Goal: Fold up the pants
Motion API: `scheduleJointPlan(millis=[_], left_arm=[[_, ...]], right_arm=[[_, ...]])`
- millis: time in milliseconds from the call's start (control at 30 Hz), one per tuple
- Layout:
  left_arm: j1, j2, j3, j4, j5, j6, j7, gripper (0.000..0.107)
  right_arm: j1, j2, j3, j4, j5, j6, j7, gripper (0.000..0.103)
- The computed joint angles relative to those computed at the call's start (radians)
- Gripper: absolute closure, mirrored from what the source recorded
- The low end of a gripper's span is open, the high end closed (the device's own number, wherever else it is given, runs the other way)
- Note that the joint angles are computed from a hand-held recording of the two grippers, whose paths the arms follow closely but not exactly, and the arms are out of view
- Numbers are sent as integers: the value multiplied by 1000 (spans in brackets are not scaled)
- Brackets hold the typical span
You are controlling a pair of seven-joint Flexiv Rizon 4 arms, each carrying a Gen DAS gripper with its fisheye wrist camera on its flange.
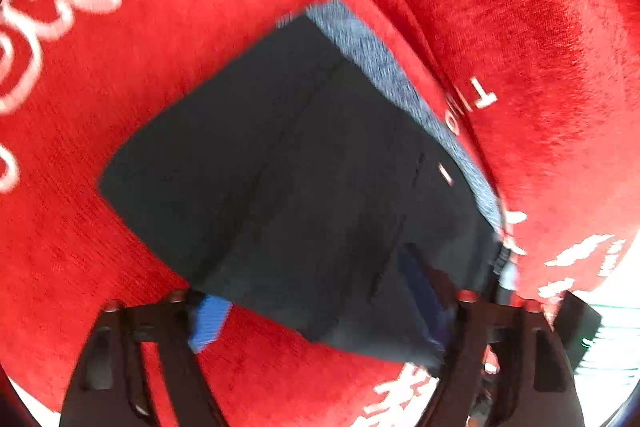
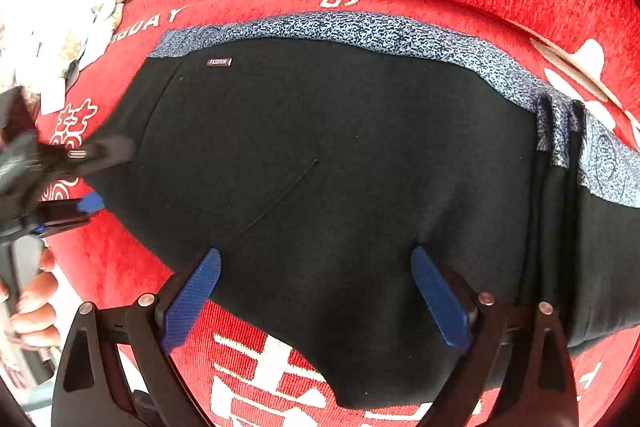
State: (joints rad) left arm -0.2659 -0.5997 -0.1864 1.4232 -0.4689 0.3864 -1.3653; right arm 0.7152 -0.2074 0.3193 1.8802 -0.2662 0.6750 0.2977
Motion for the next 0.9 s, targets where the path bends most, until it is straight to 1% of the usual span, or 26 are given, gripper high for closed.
scheduleJointPlan(millis=[33,67,133,167,233,267,300,367,400,467,533,567,633,733,767,800,833,900], left_arm=[[-17,1,11,-17,46,1,6,63],[-30,8,18,-20,88,15,32,65],[-61,41,30,-10,169,72,86,70],[-84,65,38,7,228,125,131,70],[-130,128,47,87,352,304,247,71],[-145,149,49,125,397,381,287,71],[-160,174,52,176,454,479,341,71],[-168,189,52,215,493,554,386,71],[-166,193,51,230,502,582,409,71],[-160,193,51,232,495,581,428,71],[-169,190,54,226,499,581,425,71],[-178,185,55,221,510,588,423,71],[-186,184,55,227,523,614,435,71],[-189,183,52,222,519,616,446,71],[-191,180,53,215,520,609,448,71],[-192,180,53,208,518,592,452,71],[-195,181,55,203,521,577,454,71],[-194,196,44,215,522,613,484,71]], right_arm=[[-7,7,2,-2,17,3,-9,6],[-13,22,0,4,23,13,-2,6],[-26,52,-6,8,14,9,2,6],[-36,63,-10,0,7,0,-15,6],[-66,77,-21,-24,6,6,-86,6],[-84,74,-29,-41,14,26,-136,6],[-106,61,-37,-71,38,46,-209,5],[-143,23,-41,-134,119,85,-353,5],[-168,-14,-37,-182,191,117,-452,5],[-219,-111,-12,-310,358,153,-647,5],[-244,-191,10,-417,452,132,-770,5],[-248,-221,17,-461,480,105,-811,5],[-255,-304,21,-580,521,4,-876,5],[-264,-362,24,-650,590,-64,-913,6],[-265,-370,22,-661,605,-102,-905,20],[-267,-370,18,-657,623,-109,-897,75],[-262,-347,9,-625,628,-91,-882,82],[-246,-284,-10,-541,614,-15,-861,84]])
